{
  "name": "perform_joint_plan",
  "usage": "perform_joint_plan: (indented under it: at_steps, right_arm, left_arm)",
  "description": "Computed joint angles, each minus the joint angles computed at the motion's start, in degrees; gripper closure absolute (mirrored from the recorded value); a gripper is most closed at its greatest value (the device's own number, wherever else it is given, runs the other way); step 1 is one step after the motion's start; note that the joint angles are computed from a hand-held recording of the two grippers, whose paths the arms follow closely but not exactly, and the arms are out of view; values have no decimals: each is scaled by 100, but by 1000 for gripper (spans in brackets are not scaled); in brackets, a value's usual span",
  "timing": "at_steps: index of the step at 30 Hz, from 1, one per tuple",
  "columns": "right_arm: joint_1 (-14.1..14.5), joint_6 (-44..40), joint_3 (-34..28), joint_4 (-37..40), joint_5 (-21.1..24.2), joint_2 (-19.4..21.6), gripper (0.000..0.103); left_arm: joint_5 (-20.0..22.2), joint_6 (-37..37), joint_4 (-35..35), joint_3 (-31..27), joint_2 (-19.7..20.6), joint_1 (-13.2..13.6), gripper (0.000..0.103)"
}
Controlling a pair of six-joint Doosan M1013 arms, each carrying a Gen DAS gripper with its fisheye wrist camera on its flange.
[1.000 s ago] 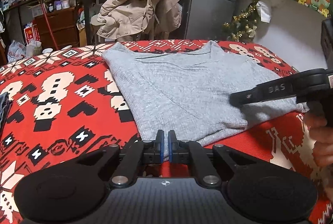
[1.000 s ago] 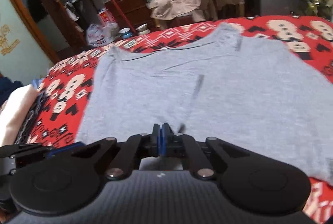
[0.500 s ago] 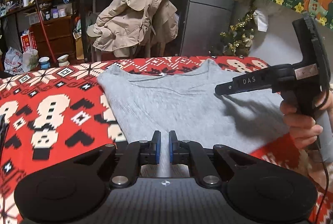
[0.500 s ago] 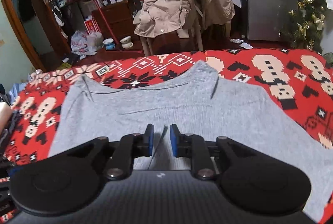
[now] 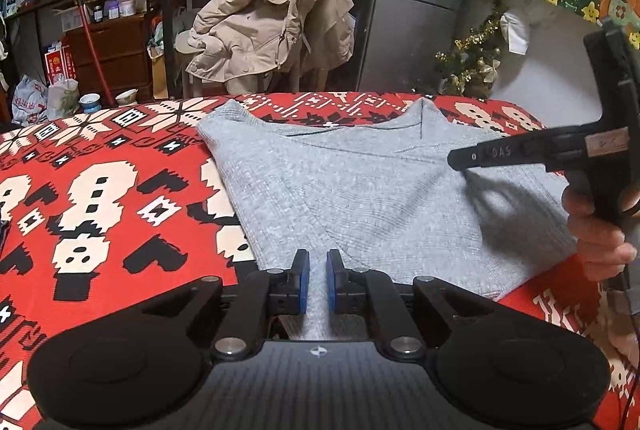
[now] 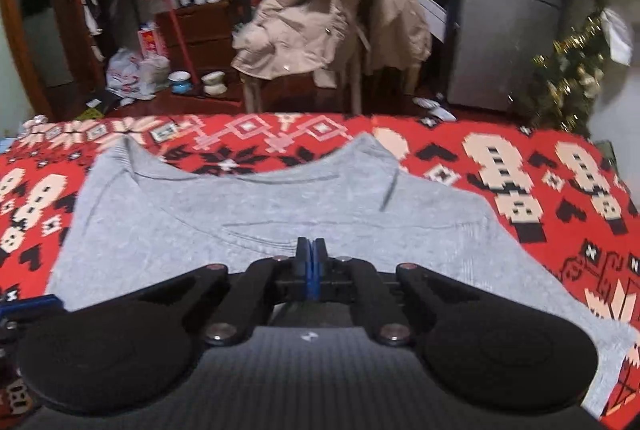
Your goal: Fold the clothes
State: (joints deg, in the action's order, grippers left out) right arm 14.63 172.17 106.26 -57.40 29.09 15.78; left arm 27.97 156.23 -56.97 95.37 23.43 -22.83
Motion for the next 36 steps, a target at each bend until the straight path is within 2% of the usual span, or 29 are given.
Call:
perform_joint_plan:
  at_steps: [3, 6, 9, 11, 15, 20, 25, 28, 31, 33, 36]
  right_arm:
    - [26, -168, -51, 74, 102, 57, 102]
    - [-5, -242, -32, 186, 30, 36, 101]
    - [-80, -204, 26, 294, -108, -22, 101]
    - [-96, -209, 30, 321, -106, -27, 101]
    - [-136, -207, 31, 351, -142, -20, 101]
    - [-162, -103, 72, 321, -253, -56, 101]
    - [-175, -145, 77, 324, -339, -130, 101]
    - [-194, -164, 54, 299, -549, -200, 100]
    - [-256, -541, -14, 686, -950, -234, 98]
    - [-282, -1184, -115, 1270, -1159, -184, 98]
    - [-254, -2410, -319, 2279, -1326, -16, 98]
  left_arm:
    - [154, -224, 71, -78, 20, 34, 93]
    - [394, -283, -264, -224, 67, 143, 94]
    - [359, -335, -442, -483, 196, 196, 95]
    - [351, -612, -315, -750, 356, 205, 96]
    - [622, -1603, 172, -1362, 769, 238, 98]
    - [547, -2257, 822, -1694, 1010, 162, 98]
    - [492, -2407, 1104, -1860, 1143, 158, 99]
    - [484, -2535, 1211, -1950, 1181, 171, 99]
    - [509, -2405, 949, -1908, 1140, 226, 99]
    - [595, -2107, 586, -1798, 1062, 285, 99]
    - [989, -1517, 15, -1631, 958, 378, 99]
